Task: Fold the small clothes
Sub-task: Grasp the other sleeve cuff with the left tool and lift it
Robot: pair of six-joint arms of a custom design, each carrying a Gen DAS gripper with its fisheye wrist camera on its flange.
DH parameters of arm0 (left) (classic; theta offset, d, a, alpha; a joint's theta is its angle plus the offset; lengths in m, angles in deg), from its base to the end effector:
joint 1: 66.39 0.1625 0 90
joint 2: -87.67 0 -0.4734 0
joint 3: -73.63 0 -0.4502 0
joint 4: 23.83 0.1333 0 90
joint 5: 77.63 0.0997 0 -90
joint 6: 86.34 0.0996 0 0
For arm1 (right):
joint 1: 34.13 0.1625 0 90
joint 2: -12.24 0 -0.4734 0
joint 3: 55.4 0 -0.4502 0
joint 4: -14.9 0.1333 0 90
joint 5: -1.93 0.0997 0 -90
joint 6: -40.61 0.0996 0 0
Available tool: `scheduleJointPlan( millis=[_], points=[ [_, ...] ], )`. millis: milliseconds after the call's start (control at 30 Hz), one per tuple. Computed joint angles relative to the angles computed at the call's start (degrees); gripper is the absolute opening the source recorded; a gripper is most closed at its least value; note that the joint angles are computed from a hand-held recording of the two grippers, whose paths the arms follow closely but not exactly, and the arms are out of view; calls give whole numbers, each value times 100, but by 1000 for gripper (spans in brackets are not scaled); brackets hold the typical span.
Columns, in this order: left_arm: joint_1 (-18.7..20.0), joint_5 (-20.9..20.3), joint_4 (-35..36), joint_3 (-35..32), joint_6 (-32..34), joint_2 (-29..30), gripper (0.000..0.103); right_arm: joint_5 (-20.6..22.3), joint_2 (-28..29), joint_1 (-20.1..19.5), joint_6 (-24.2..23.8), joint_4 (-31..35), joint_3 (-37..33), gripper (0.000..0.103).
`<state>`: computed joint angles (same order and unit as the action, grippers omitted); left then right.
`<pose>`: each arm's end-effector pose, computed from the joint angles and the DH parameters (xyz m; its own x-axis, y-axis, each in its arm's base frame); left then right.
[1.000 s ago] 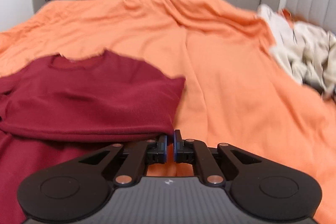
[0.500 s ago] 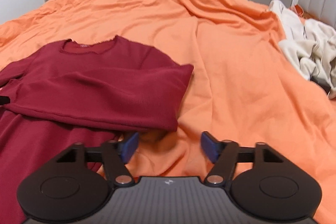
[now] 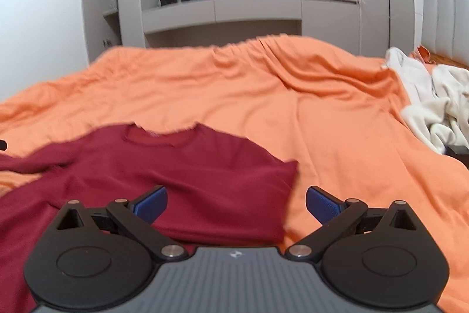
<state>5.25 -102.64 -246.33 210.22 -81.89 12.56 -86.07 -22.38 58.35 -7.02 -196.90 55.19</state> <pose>0.0834 -0.4585 0.3050 -0.6612 -0.6542 -0.3672 0.1542 0.3605 -0.9199 0.1643 -0.6331 -0.0032 -0.6499 -0.5603 0.5135 -0.7572 0.4187 -0.5013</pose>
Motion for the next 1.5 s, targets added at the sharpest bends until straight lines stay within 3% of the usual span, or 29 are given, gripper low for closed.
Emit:
scheduleJointPlan(
  millis=[133,267,400,700,867,1033,1100,1233,1367,1500],
  points=[
    [65,358,-593,171,-50,-521,102,467,10,-27,67,-32,98,103],
    [293,490,-656,372,-752,-1133,102,894,42,-27,-20,-49,199,103],
    [715,123,-427,563,-1757,-1674,102,1177,101,1,-240,-75,302,103],
    [1617,-773,-1162,304,-2320,-1401,97,1041,266,91,-548,-17,322,103],
    [1764,-926,-2131,108,-1757,-1077,77,954,294,88,-527,24,314,103],
    [1870,-823,-2546,-85,-1525,-872,24,980,303,64,-525,12,310,103],
    [1890,-849,-2606,-131,-1415,-851,13,1050,312,45,-526,-37,321,103],
    [1778,-1042,-3125,-259,-578,-725,10,1138,316,29,-544,-108,334,103],
    [1380,-1074,-3781,-423,587,-552,9,1176,305,19,-540,-142,347,103],
    [931,-1335,-3927,-538,1332,-398,9,1191,288,9,-488,-202,372,103]
  ],
)
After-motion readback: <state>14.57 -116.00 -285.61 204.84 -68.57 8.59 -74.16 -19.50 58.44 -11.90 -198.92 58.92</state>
